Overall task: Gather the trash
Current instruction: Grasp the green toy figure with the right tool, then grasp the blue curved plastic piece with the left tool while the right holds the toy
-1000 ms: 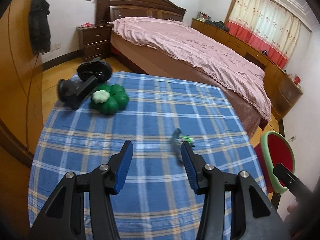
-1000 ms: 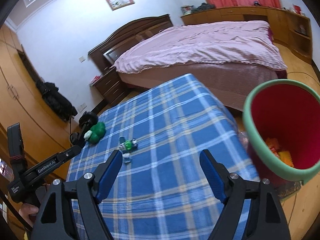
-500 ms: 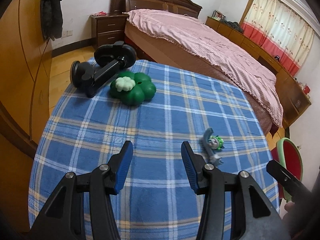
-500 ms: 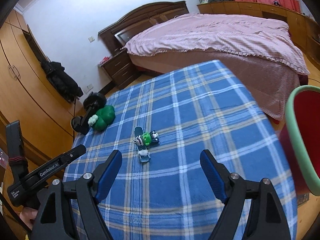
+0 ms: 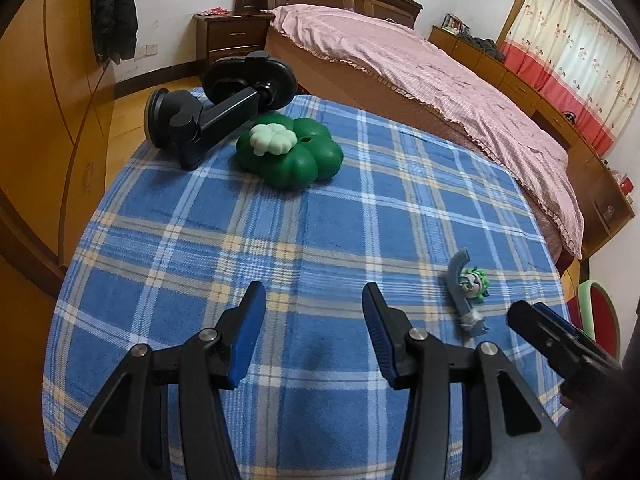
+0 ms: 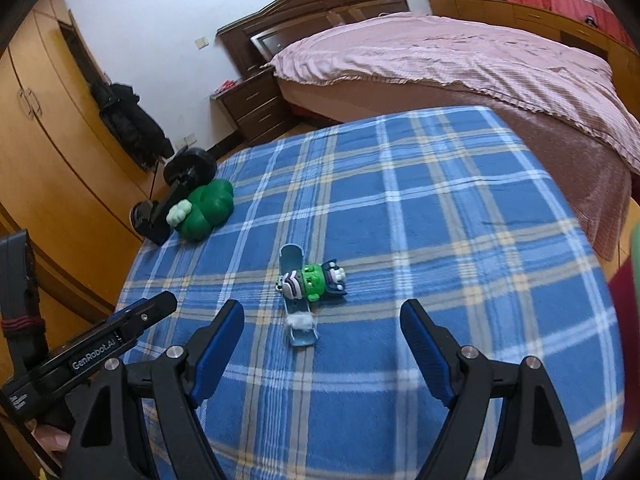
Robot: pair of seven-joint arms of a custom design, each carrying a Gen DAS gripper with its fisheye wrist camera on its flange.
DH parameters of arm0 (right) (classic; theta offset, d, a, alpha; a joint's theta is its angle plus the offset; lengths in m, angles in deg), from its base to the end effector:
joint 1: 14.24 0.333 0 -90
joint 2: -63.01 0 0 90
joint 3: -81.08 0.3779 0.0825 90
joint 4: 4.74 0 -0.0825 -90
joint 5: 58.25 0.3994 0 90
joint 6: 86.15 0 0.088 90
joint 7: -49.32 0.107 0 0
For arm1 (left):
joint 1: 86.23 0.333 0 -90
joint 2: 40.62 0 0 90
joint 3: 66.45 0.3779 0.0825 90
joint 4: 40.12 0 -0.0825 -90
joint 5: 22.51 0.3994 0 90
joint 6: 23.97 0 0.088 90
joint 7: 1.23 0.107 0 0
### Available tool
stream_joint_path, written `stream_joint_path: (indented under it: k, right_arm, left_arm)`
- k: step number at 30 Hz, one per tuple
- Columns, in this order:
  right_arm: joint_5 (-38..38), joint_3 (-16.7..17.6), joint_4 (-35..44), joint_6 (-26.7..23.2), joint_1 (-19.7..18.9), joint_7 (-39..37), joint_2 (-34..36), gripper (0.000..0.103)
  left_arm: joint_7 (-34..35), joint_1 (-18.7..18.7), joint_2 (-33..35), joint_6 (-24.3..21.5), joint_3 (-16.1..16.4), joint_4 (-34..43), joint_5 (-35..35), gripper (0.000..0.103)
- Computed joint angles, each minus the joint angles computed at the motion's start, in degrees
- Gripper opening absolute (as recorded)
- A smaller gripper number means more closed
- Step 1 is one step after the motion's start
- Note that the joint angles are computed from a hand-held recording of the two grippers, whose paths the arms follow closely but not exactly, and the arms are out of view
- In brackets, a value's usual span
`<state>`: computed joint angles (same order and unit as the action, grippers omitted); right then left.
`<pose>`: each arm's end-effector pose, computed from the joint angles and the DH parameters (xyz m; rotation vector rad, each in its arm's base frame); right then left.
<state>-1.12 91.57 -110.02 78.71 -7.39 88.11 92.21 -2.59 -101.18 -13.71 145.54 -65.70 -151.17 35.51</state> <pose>0.6966 0.1499 0.3360 -1.9073 1.4996 -0.1594 0.6458 -0.2230 0.3247 -2.2192 1.4881 -0.7443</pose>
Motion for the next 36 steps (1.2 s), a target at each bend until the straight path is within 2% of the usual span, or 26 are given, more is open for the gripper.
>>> stream_joint_path:
  k: [11,15,17,21,24,29,36]
  right_arm:
    - [-4.9,-0.17,4.65,-0.2,1.11,0.11,4.65,0.081]
    - [-6.46,-0.29,6.4,-1.72,1.1,1.07,6.13,0.067]
    - [-6.08,0.61,6.45,-1.11,0.54,-0.17,6.29,0.056]
    - [-5.19,1.34,6.57,-2.17,-0.34,-1.03,6.27,0.053]
    - [-3.14,2.44,5.78,-1.59,-1.2,-3.07,5.68,0.053]
    - [2.49,4.31,4.2,-0.9,-2.87,-7.5,3.92,0.053]
    - [12.03,4.76,1.44,-0.74,-4.0,-14.88,0.22,0.053]
  left_arm:
    - [0.99,0.45,1.27,0.78,-0.23,0.22,-1.79,0.05]
    - [1.89,0.4,1.56,1.02,-0.22,0.38,-2.77,0.05]
    - [2.08,0.22,1.57,1.21,-0.03,0.34,-3.02,0.05]
    - [1.82,-0.31,1.74,1.43,0.52,0.42,-3.16,0.05]
    - [2.96,0.18,1.93,1.3,-0.24,0.56,-4.38,0.05]
    - [1.84,-1.01,1.57,1.4,0.91,0.53,-3.51,0.05]
    - [1.99,-1.21,1.49,1.74,0.58,0.8,-3.07,0.05]
